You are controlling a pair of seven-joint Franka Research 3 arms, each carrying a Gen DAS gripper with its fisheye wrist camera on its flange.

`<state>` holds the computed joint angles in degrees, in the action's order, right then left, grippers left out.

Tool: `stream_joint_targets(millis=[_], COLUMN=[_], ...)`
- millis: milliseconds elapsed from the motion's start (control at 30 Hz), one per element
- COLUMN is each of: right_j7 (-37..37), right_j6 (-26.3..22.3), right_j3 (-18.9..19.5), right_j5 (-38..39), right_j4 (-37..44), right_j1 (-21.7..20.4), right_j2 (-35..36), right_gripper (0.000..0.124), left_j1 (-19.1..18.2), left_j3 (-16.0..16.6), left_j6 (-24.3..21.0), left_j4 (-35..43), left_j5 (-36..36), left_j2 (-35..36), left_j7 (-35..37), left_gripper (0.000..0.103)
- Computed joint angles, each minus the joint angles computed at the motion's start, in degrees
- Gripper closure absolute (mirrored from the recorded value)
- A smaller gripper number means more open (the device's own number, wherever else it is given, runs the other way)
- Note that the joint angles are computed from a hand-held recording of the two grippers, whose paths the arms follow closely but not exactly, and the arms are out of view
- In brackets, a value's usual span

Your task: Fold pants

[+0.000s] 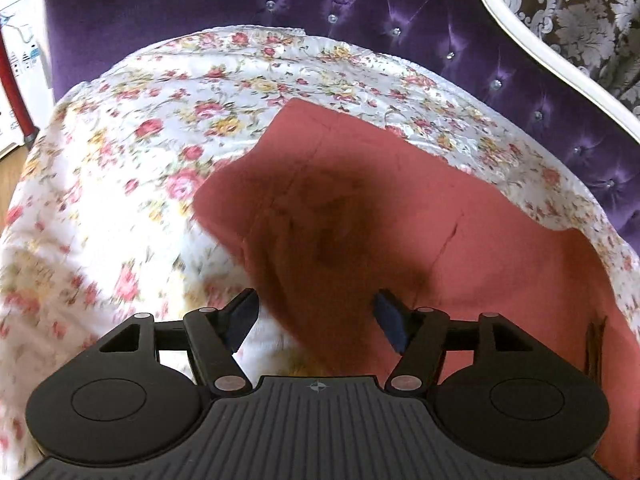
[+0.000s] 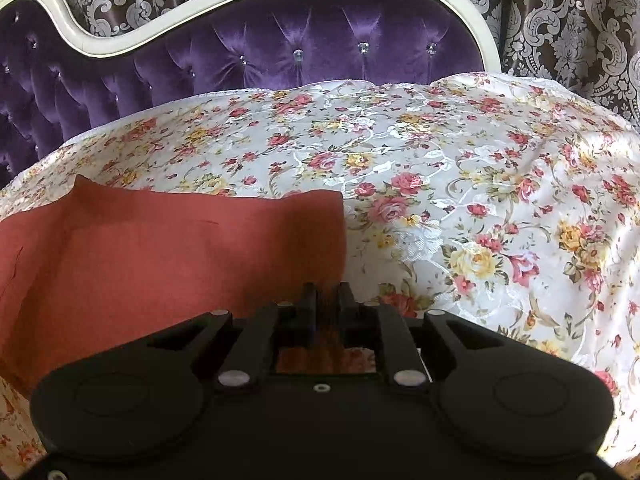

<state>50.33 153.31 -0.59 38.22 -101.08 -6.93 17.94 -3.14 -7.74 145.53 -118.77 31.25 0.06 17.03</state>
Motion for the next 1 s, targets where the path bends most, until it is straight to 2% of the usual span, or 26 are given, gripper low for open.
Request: stream_joint_targets(millis=[133, 233, 300, 367, 433, 467, 567, 600, 633, 667, 733, 833, 1000], right_j7=[0.1, 0.0, 0.7, 1.6, 3.0, 4.2, 8.4, 7.8, 5.5, 2.0, -4.6, -7.0, -7.6], right_j6=[-0.4, -0.3, -0.5, -0.7, -0.6, 0.4, 11.1, 13.9, 14.5, 13.0, 5.8, -4.7, -11.3], right_j3=[0.1, 0.1, -0.1, -0.4, -0.7, -1.0, -2.4, -1.7, 0.2, 2.6, 5.7, 6.3, 6.8], right_j5=[0.7, 0.7, 0.2, -0.6, -1.6, -2.3, -7.4, -7.6, -5.5, -1.9, 5.5, 9.3, 8.5], right_j4=[0.2, 0.1, 0.2, 0.4, 0.5, 0.3, -3.9, -4.9, -4.8, -3.9, -0.6, 5.0, 14.6], right_j1=[-0.3, -0.2, 0.0, 0.2, 0.6, 1.0, 4.2, 4.4, 3.3, 1.7, -0.3, 0.9, 5.8], right_j2=[0.1, 0.0, 0.0, 0.1, -0.1, -0.2, -2.5, -3.4, -3.9, -4.3, -4.1, -1.6, 5.9], right_gripper=[0.101, 0.101, 0.101, 0.101, 0.101, 0.1, 0.1, 0.1, 0.099, 0.099, 0.099, 0.1, 0.101], left_j1=[1.1, 1.5, 2.0, 2.2, 2.1, 2.2, 1.8, 1.4, 1.2, 0.9, 0.7, 0.7, 1.3], left_j3=[1.0, 1.6, 1.9, 2.0, 2.0, 2.0, 1.5, 1.2, 1.0, 0.8, 0.8, 1.1, 1.5], left_j6=[2.3, 3.5, 5.7, 5.6, 4.6, 5.3, 3.9, 2.5, 1.4, 0.5, -0.5, 0.3, 2.0], left_j4=[1.9, 2.3, 1.5, 1.7, 1.8, 1.4, 1.7, 2.3, 2.9, 3.4, 4.1, 3.8, 2.9], left_j5=[-5.4, -2.9, -4.0, -4.3, -2.4, -1.8, 2.8, 4.7, 6.1, 7.5, 8.4, 8.1, 5.1], left_j2=[2.0, 2.0, 1.9, 2.3, 2.2, 1.7, 0.9, 1.0, 1.2, 1.4, 1.9, 2.2, 2.3], left_j7=[3.3, 0.9, 0.9, 0.8, 0.1, 0.5, -0.8, -1.0, -1.0, -1.2, -1.4, -1.7, -0.2], left_gripper=[0.039, 0.04, 0.04, 0.047, 0.073, 0.076, 0.081, 0.081, 0.081, 0.081, 0.081, 0.081, 0.08])
